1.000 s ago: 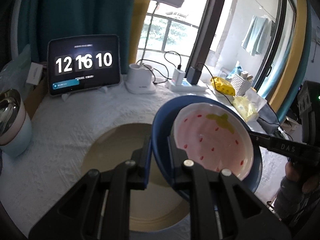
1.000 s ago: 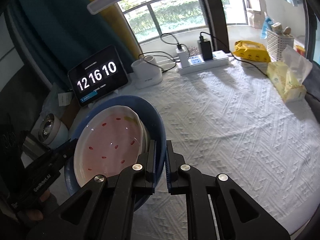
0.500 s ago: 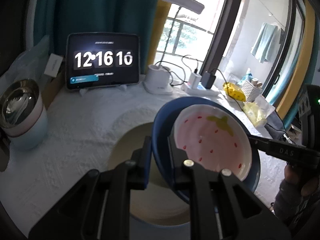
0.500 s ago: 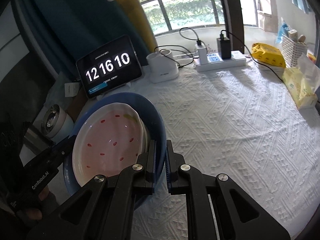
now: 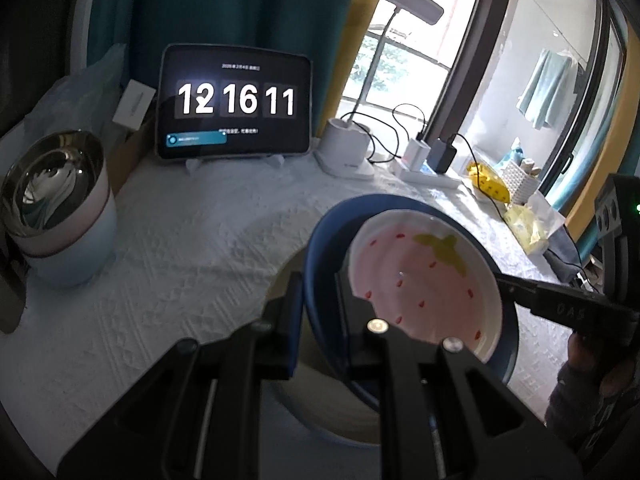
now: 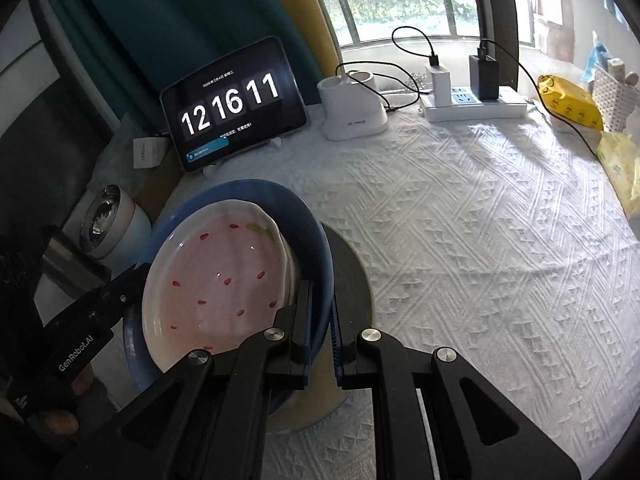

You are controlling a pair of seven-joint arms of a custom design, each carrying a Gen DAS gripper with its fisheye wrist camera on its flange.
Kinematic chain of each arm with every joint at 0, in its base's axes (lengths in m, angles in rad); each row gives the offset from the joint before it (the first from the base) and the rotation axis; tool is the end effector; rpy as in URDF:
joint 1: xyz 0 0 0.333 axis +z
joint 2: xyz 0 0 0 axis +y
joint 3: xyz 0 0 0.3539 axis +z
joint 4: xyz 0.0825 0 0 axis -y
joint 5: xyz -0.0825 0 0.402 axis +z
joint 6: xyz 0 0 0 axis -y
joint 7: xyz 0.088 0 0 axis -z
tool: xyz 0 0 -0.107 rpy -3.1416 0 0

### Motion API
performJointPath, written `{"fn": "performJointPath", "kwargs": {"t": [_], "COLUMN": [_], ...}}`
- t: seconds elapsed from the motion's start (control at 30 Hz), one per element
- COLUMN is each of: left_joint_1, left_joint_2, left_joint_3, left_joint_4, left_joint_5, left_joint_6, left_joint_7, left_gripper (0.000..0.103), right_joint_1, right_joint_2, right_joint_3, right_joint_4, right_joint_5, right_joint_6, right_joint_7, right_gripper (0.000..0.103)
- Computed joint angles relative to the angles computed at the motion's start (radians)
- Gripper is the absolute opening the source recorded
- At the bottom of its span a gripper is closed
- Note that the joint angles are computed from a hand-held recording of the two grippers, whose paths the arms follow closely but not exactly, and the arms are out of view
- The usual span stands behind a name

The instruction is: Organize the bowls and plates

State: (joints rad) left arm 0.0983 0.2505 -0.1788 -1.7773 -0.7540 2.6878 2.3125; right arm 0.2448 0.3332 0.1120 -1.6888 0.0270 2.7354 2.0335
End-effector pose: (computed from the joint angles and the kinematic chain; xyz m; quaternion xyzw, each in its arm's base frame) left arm 0.6957 -0.0221 0.5152 -0.5695 0.7135 -0.3814 0.1451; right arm 0.6860 0.2427 0.5173 -0.6119 0.7089 -0.1047 0.3348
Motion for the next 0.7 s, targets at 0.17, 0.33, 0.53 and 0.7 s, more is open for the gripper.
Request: {"fn": "performJointPath", "kwargs": {"t": [0.17,0.33,0.53,0.7], "left_joint_1": [0.005,-0.005,-0.030,-0.033], "left_joint_2": [0.002,-0.003,-0.024,-0.037], "left_joint_3": [-0.003,0.001,0.007,0.004], "left_joint_4": [0.001,-0.012,-0.058,-0.080], "left_joint_5": [-0.016,0.008,0.088,0.108], "left_joint_6": [-0.001,0.029,0.122,0.161], "left_joint_7": [0.021,0.024,0.016,0.013], "left_gripper": [0.015,0.017,0.018,0.020], "right_joint_1": [0.008,0.027,0.053,0.067], "right_joint_2": [0.004,0.004,-0.003,-0.008], "right_joint_3": [-0.008,-0.026,-0.054,-0.065], "right_joint_4": [0.010,0.011,0.002,0.001], "right_joint_5": [-0.015,-0.058,-0.129,-0.197], "right_joint_6": [-0.014,-0.015,-0.012,-0.024], "right_joint_7": [0.009,0.048,0.114,0.152], "right_gripper": [0.012,0.012,0.012,0.014]}}
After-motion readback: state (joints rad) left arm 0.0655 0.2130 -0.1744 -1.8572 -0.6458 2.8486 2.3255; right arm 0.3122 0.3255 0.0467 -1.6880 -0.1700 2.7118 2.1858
